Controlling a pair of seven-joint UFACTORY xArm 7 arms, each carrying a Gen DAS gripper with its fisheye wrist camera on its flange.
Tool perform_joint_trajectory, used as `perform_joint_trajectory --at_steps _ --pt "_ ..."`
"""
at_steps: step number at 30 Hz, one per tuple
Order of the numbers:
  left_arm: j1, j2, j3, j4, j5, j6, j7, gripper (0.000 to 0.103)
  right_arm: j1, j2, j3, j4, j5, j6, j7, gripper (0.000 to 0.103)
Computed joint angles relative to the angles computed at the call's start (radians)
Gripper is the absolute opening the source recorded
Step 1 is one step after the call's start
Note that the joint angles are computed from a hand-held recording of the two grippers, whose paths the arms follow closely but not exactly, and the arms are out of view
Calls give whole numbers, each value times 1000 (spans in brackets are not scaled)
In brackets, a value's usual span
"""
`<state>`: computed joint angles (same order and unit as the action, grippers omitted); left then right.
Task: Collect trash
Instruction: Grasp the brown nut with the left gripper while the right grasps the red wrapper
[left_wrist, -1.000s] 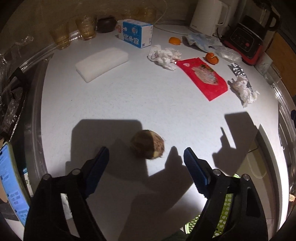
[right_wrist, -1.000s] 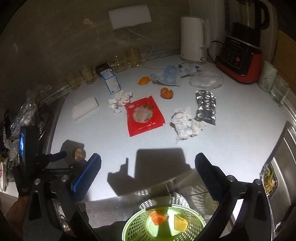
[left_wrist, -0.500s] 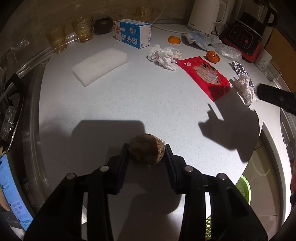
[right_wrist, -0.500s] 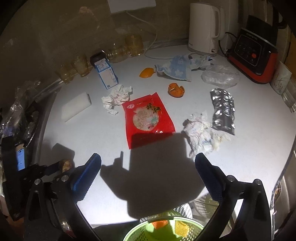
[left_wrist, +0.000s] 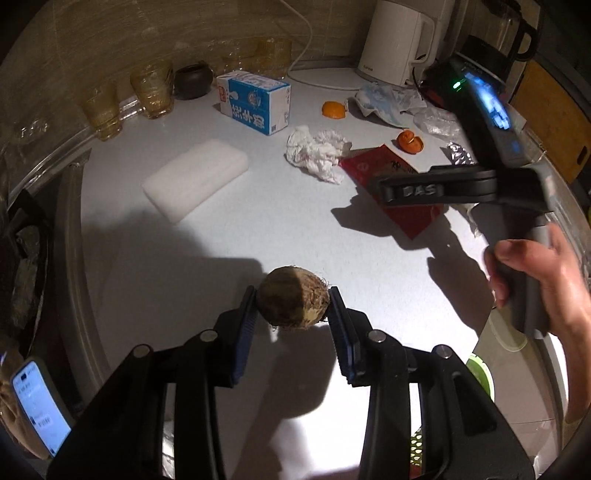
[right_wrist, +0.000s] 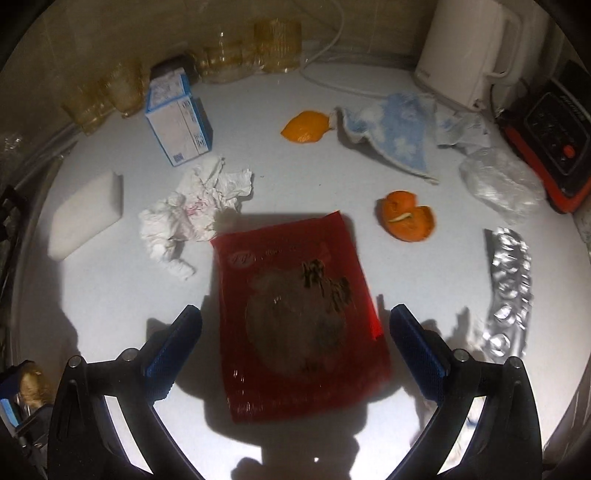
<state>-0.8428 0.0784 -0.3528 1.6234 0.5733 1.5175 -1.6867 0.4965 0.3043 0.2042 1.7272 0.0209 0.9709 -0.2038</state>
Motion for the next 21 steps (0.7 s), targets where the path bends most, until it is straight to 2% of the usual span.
perform_joint_trajectory --at_steps 3,6,7,8,9,11,12,14,21 --pt "10 -13 4 -15 0 -12 14 38 0 27 1 28 6 15 -6 100" --pt "23 -24 3 -27 -3 -20 27 38 -5 22 4 18 20 4 -29 88" --pt "27 -26 3 -29 -4 -21 33 38 -7 25 7 20 28 4 -39 81" --pt "31 -28 2 -32 -5 -23 38 38 -7 21 7 17 30 0 -43 69" --pt "34 -31 2 -36 -6 -27 43 38 -9 15 9 11 39 -4 -48 66" --pt "39 -28 0 -31 -4 -22 50 38 -9 12 8 10 45 -5 -44 51" --pt "39 -22 -1 -23 0 -15 55 38 -10 8 7 5 48 -8 -43 49" --pt "36 -16 -2 -14 3 -11 60 38 -24 3 12 0 86 -7 -48 36" --pt "8 21 0 41 20 6 70 38 -53 -25 19 -21 165 4 -55 20"
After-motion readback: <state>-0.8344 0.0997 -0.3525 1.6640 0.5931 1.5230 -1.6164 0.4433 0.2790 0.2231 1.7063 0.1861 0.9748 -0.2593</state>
